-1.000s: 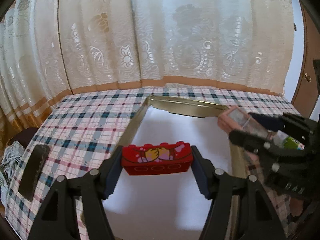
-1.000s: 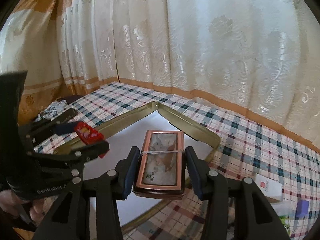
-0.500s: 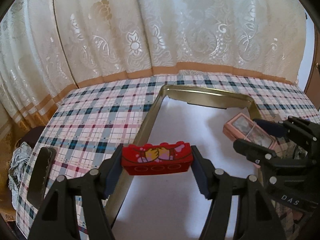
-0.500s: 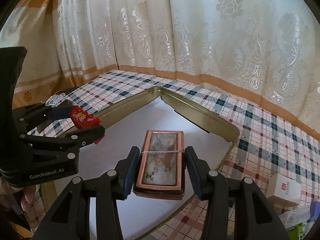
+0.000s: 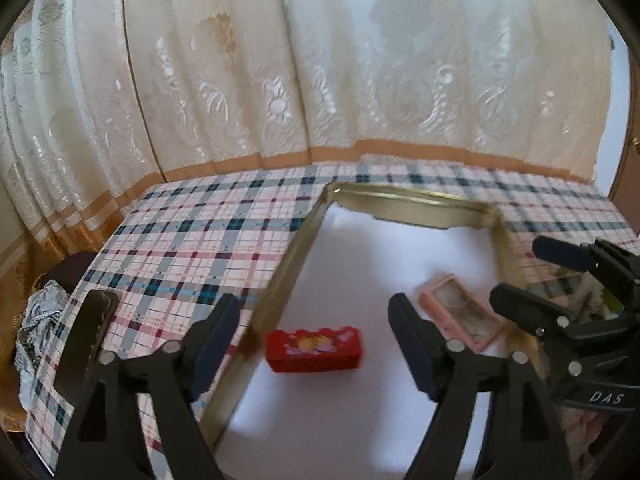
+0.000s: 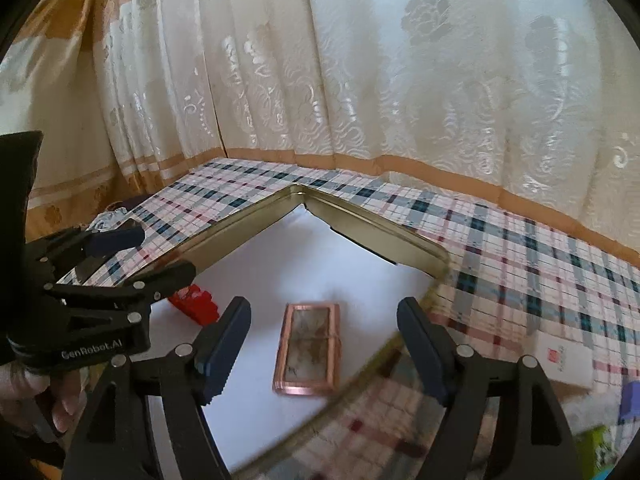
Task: Organize rigid objects
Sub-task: 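Move the left tool to the black shoe-like object while the right tool approaches the teal brick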
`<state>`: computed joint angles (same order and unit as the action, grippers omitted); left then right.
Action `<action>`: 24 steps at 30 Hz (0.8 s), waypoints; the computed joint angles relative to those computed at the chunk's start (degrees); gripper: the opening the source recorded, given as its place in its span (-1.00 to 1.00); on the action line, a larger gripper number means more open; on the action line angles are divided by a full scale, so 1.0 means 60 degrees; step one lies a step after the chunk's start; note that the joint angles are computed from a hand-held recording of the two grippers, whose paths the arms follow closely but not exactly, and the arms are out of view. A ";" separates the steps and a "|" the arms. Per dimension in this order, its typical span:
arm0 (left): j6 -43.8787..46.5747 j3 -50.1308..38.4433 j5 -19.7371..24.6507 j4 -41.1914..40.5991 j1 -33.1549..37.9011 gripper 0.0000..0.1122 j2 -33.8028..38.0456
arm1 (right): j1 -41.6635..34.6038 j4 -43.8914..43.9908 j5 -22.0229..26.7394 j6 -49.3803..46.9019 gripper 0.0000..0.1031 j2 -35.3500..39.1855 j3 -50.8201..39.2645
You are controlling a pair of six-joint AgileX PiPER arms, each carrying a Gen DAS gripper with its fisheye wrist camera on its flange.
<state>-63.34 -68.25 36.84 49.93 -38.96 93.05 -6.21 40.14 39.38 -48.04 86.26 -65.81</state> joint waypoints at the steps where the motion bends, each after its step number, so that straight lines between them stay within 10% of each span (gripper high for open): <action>1: -0.0534 0.0233 -0.0022 0.0395 -0.0242 0.60 -0.0165 | -0.0281 0.0188 0.0154 -0.0321 0.51 -0.0326 0.0257; 12: -0.2485 0.0168 -0.0074 0.1875 -0.2913 0.71 -0.0042 | -0.4778 0.1721 0.1456 -0.3627 0.52 -0.2873 0.2228; 24: -0.0699 -0.2467 -0.0029 0.0273 -0.3775 0.73 0.2267 | -0.7832 0.2114 0.0939 -0.4714 0.53 -0.2885 0.2671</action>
<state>-67.53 -83.05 36.67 51.57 -61.62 106.66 -53.20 52.82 45.02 -76.33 68.95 -49.79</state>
